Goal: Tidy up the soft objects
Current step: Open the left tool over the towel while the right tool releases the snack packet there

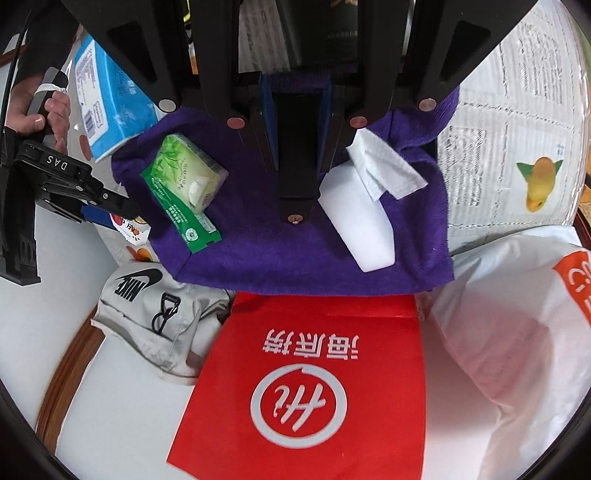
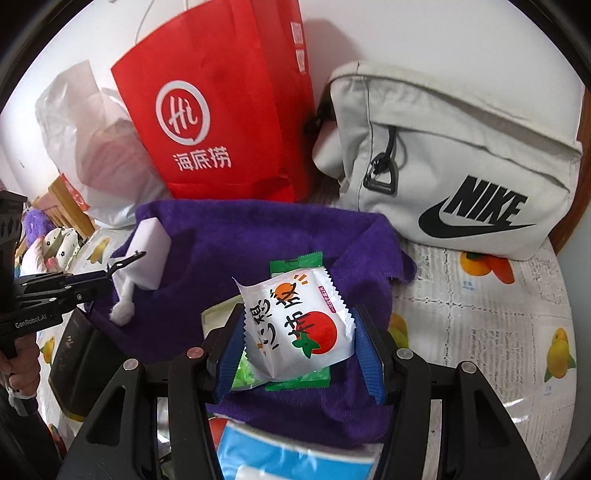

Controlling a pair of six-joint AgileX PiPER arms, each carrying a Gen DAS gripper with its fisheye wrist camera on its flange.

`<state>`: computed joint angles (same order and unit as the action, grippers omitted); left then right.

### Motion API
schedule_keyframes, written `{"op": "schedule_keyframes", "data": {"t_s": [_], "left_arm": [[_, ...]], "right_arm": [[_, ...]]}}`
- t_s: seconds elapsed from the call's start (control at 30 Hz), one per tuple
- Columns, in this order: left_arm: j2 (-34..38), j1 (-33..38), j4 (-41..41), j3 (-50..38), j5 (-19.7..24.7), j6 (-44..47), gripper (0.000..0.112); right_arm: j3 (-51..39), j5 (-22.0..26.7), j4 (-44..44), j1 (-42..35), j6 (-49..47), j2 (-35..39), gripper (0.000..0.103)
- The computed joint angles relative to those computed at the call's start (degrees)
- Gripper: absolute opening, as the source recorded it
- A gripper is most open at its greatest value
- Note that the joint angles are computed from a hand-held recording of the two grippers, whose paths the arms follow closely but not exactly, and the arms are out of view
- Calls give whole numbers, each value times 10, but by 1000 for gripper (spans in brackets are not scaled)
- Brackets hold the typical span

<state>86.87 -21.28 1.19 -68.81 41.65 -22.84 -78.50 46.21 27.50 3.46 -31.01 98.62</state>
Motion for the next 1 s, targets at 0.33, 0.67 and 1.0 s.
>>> {"op": "schedule_keyframes", "data": {"t_s": [0.33, 0.67, 1.0], "left_arm": [[35, 12, -30, -15, 0, 29, 20], [40, 19, -41, -21, 3, 37, 21], [18, 20, -41, -13, 15, 32, 31]], "right_arm": [[-28, 11, -27, 12, 21, 39, 56], [-42, 22, -42, 20, 30, 55, 64], [-20, 16, -29, 18, 33, 23, 77]]}}
